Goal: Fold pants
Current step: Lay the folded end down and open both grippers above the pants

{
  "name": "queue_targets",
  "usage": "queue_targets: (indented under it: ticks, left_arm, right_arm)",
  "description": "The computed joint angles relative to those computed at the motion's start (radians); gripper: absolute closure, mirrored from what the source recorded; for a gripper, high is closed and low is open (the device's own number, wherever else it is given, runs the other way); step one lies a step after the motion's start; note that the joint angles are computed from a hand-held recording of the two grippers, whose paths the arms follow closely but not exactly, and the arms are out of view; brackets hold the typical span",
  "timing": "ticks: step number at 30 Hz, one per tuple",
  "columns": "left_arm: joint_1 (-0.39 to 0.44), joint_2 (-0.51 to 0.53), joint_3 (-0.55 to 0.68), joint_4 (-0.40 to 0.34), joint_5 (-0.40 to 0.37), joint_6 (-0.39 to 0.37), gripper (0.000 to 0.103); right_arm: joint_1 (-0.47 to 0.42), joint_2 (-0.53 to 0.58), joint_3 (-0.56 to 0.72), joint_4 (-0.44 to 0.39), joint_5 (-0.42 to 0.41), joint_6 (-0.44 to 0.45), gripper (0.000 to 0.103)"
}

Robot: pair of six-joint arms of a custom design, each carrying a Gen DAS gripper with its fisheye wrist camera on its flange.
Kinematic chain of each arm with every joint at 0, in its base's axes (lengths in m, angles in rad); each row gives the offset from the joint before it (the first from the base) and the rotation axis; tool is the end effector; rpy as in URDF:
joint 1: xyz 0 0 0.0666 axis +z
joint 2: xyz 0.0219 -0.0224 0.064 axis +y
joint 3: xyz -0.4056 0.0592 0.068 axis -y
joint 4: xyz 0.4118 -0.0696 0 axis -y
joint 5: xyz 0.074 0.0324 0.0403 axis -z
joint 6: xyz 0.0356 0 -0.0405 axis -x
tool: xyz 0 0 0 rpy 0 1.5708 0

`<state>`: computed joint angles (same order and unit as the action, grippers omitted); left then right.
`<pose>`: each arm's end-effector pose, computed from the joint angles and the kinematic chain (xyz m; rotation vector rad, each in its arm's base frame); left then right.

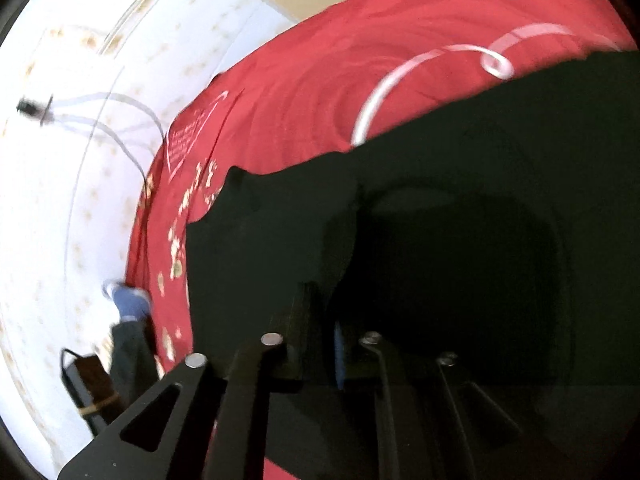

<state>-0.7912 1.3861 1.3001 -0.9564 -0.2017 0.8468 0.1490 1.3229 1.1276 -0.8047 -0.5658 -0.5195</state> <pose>0.3417 -0.3361 0.4123 -0.1444 2.6140 -0.3363 0.4406 0.0850 0.3729 0.2631 2.6179 0.9722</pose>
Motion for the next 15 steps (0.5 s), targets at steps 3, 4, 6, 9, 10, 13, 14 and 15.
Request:
queue_targets:
  ticks: [3,4,6,9,10,13,14,15]
  left_arm:
    - [-0.002,-0.021,-0.014,0.020,-0.017,0.009,0.093]
    - [-0.001,-0.018,-0.012,0.014,-0.019,0.011,0.093]
    - [0.005,-0.011,-0.013,0.012,-0.003,0.019,0.093]
    - [0.008,-0.014,-0.015,0.017,0.005,0.024,0.092]
    - [0.009,-0.013,-0.013,0.014,0.006,0.024,0.091]
    - [0.009,-0.011,-0.004,-0.002,-0.002,0.022,0.090]
    - [0.007,-0.007,0.009,-0.015,-0.021,0.009,0.090]
    - [0.003,-0.003,0.025,-0.029,-0.051,-0.006,0.090]
  right_arm:
    - [-0.004,-0.036,-0.017,0.114,-0.101,-0.007,0.100]
    - [-0.001,-0.051,-0.022,0.152,-0.108,0.005,0.100]
    - [0.005,-0.030,0.001,0.079,-0.035,0.044,0.100]
    - [-0.025,0.000,-0.003,-0.020,-0.011,-0.015,0.102]
    - [-0.024,-0.013,-0.011,-0.007,0.013,-0.038,0.099]
    - [-0.006,-0.043,0.007,-0.047,0.155,0.018,0.089]
    - [-0.007,-0.053,0.005,-0.046,0.167,0.007,0.089]
    - [-0.014,-0.069,-0.004,-0.032,0.173,-0.012,0.089]
